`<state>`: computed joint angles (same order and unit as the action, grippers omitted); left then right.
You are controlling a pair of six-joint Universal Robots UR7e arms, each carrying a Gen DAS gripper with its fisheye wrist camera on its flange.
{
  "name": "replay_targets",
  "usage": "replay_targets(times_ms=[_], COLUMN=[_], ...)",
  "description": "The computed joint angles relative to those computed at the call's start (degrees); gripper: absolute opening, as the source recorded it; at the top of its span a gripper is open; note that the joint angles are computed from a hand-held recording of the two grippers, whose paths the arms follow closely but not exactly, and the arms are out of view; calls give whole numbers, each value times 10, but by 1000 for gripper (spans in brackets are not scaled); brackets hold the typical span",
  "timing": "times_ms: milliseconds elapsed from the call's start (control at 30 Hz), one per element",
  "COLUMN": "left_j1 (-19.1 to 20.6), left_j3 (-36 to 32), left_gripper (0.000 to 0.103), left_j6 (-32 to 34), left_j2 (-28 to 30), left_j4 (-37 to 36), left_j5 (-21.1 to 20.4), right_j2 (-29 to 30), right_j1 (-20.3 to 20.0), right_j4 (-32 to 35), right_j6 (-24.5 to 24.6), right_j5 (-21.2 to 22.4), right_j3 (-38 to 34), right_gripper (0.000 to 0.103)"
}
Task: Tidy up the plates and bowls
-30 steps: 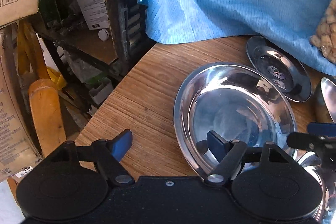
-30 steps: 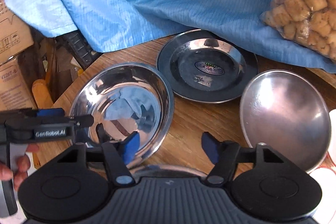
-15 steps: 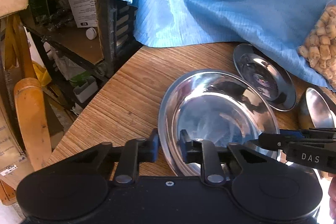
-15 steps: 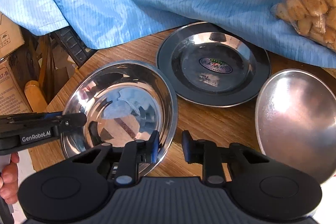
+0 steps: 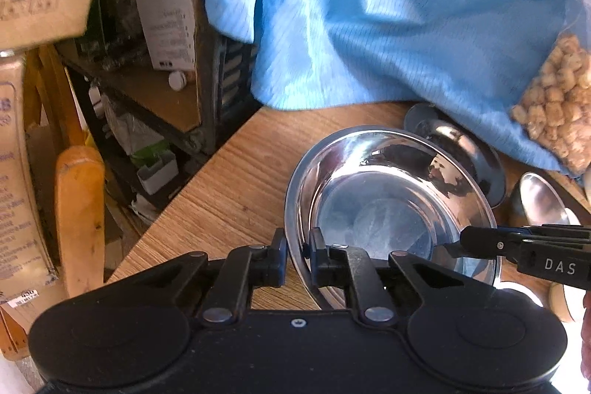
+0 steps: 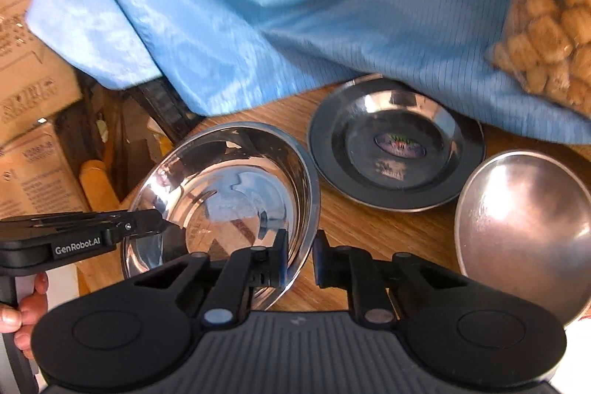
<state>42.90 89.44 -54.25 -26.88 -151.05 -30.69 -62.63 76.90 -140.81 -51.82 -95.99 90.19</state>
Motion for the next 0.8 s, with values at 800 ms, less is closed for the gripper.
replay_targets(times_ms=[800], left_j1=[-69], left_j3=[-64], left_gripper=[15], left_j6=[14], left_j2=[55], left_j4=[83], left_j5=[-71], right_j2=[-115], right_j1=[-82], right_j4=[122], right_j6=[-50], right_j5=[11], right_j3=[3], right_gripper=[18])
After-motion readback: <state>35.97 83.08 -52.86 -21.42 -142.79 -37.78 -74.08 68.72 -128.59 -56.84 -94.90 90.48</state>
